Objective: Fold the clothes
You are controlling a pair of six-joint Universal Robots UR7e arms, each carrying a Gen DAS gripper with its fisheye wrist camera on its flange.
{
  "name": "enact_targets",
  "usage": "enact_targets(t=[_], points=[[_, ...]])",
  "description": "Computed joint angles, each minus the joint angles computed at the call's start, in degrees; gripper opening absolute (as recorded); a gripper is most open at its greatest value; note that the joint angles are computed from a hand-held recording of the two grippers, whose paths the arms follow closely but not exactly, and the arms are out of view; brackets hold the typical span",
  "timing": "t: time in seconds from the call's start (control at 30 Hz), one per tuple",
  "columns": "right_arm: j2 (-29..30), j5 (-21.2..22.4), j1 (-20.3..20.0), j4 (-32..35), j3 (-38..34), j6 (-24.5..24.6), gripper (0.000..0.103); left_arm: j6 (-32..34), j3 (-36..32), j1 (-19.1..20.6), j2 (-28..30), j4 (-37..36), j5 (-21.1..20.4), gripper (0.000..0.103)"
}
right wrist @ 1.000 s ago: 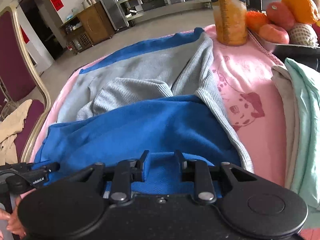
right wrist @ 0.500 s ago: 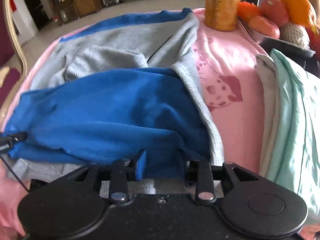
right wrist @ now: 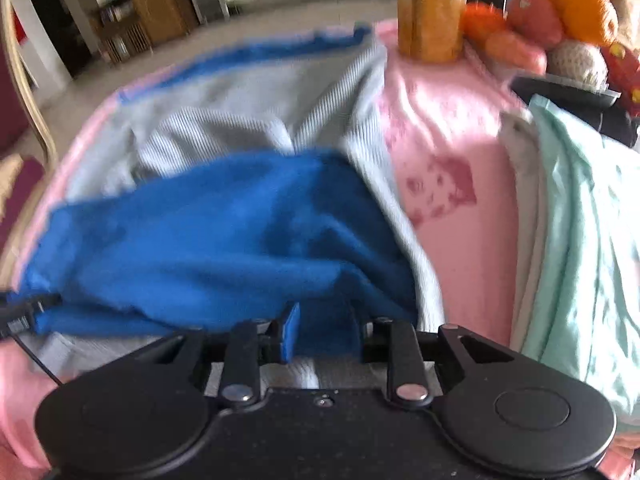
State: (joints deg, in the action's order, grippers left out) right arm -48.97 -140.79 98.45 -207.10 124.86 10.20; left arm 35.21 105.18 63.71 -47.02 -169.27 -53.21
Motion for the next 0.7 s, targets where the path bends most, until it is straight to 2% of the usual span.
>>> enact_targets(t=[0.1,0.23,0.33,0.47,0.57,0.63,0.7], points=[[0.4,1.6,1.3,-12.3,1.3,-4.8,0.027,-2.2,0.0,-0.3,-2.7,1.0,-3.0,0.029],[-1.4,4.3,2.7,-18.1,1.5,-5.3,0.027,-5.0,-2.0,-1.2,-4.9,2.6,-5.5,0.033],[-2.8,4.8,4.7,-17.4,-0.9,-7.9,0.029,-5.9,-5.8,-1.6,-4.5,4.6,-6.6,0.036],[-2.8,3.6,6.4,-16.8,-7.2,-15.6,0.034,-5.1,-13.8,-1.6,-0.4,5.3,-6.5,0.036],[-2.0,3.2,5.1,-17.3,-12.2,-20.4,0.036,-5.7,-22.2,-0.4,4.6,7.8,-7.4,0.036],[-1.5,3.0,3.4,-17.0,-15.4,-22.3,0.036,-9.2,-29.7,0.8,8.7,13.1,-8.6,0.037],[-1.0,3.3,0.9,-15.9,-18.7,-23.2,0.036,-11.9,-37.5,1.9,13.3,18.0,-9.3,0.043]])
